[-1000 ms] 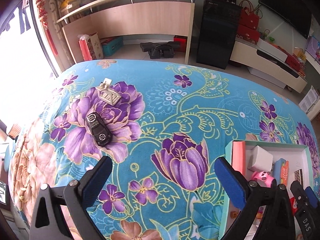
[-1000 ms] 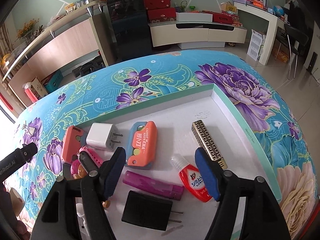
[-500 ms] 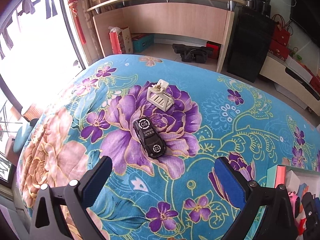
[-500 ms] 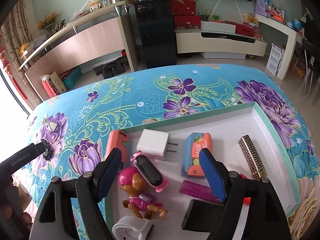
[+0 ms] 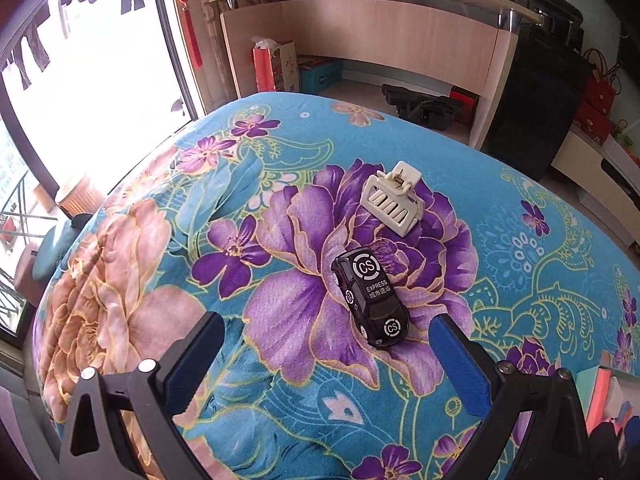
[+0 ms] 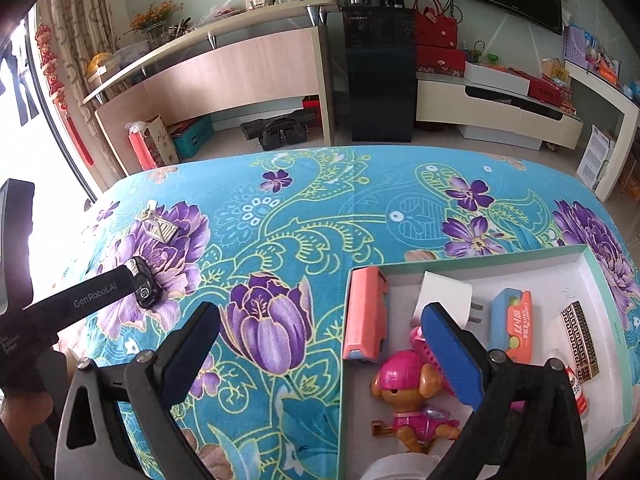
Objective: Organize rigid objects
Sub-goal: 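Withdraw both tools from the tray back toward the black toy car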
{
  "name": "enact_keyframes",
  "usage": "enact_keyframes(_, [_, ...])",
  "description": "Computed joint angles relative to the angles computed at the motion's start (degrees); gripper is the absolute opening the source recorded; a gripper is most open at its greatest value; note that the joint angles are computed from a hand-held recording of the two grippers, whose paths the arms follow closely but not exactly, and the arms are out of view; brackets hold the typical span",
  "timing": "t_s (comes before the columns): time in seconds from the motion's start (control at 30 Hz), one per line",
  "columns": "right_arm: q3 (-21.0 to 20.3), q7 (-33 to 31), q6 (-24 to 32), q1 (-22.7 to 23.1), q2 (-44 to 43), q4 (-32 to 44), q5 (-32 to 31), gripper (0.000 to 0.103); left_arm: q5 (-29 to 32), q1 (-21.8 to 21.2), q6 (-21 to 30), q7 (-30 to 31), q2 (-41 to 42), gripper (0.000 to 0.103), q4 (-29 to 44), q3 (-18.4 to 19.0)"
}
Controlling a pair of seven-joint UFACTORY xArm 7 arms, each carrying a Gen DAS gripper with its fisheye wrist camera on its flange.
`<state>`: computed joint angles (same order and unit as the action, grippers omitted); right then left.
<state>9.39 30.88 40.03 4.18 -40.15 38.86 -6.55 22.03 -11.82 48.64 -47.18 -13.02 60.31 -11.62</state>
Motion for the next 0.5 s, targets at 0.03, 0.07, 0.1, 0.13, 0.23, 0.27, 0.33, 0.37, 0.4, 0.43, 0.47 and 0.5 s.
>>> enact_keyframes(0.03, [0.15,0.11,-0.14,0.15,0.41,0.16,0.12,0.1,-0.07,0.11,-0.09,0.34,0.41,0.103,0.34,0.22])
enact_keyframes(0.07, [0.32,0.24,-0.29,0.28,0.87,0.33,0.17,0.1,0.2,0.23,0.12,0.52,0.98,0.103,0.92,0.28])
enact_keyframes(0.1, [0.48,0.34,-0.41,0.39,1.28,0.47,0.15,0.1,0.52,0.3,0.36,0.84,1.56,0.103,1.55,0.37])
enact_keyframes(0.13, [0.72,0.52,-0.43,0.41,1.72,0.67,0.01,0.1,0.99,0.36,0.55,0.93,2.15,0.103,2.21,0.41])
enact_keyframes(0.23, [1.34,1.14,-0.47,0.43,2.67,1.09,-0.7,0.1,2.43,0.53,0.27,0.43,3.75,0.103,3.86,0.78])
enact_keyframes(0.27, [1.47,1.43,-0.67,0.42,2.84,1.13,-0.91,0.1,2.43,0.5,0.02,0.48,4.22,0.103,4.28,1.05])
enact_keyframes(0.33, [1.64,1.96,-0.98,0.48,3.26,1.23,-1.2,0.1,1.64,0.33,-0.31,0.72,4.7,0.103,4.68,1.56])
enact_keyframes(0.37, [1.77,2.26,-1.14,0.47,3.63,1.36,-1.38,0.1,1.03,0.26,-0.62,0.98,4.82,0.103,4.72,1.84])
enact_keyframes(0.4, [1.97,2.69,-1.14,0.34,3.95,1.52,-1.65,0.1,0.26,0.21,-1.09,1.46,4.81,0.103,4.58,2.16])
enact_keyframes(0.43, [2.16,3.16,-1.15,0.24,4.21,1.62,-1.91,0.1,-0.36,0.23,-1.39,1.85,4.82,0.103,4.45,2.42])
enact_keyframes(0.47, [2.15,3.43,-1.06,0.31,4.54,1.77,-1.99,0.1,-0.79,0.28,-1.65,1.99,4.51,0.103,4.08,2.58])
enact_keyframes(0.5, [2.03,3.49,-1.04,0.53,4.89,1.9,-1.97,0.1,-1.26,0.4,-1.87,2.34,4.32,0.103,3.8,2.79])
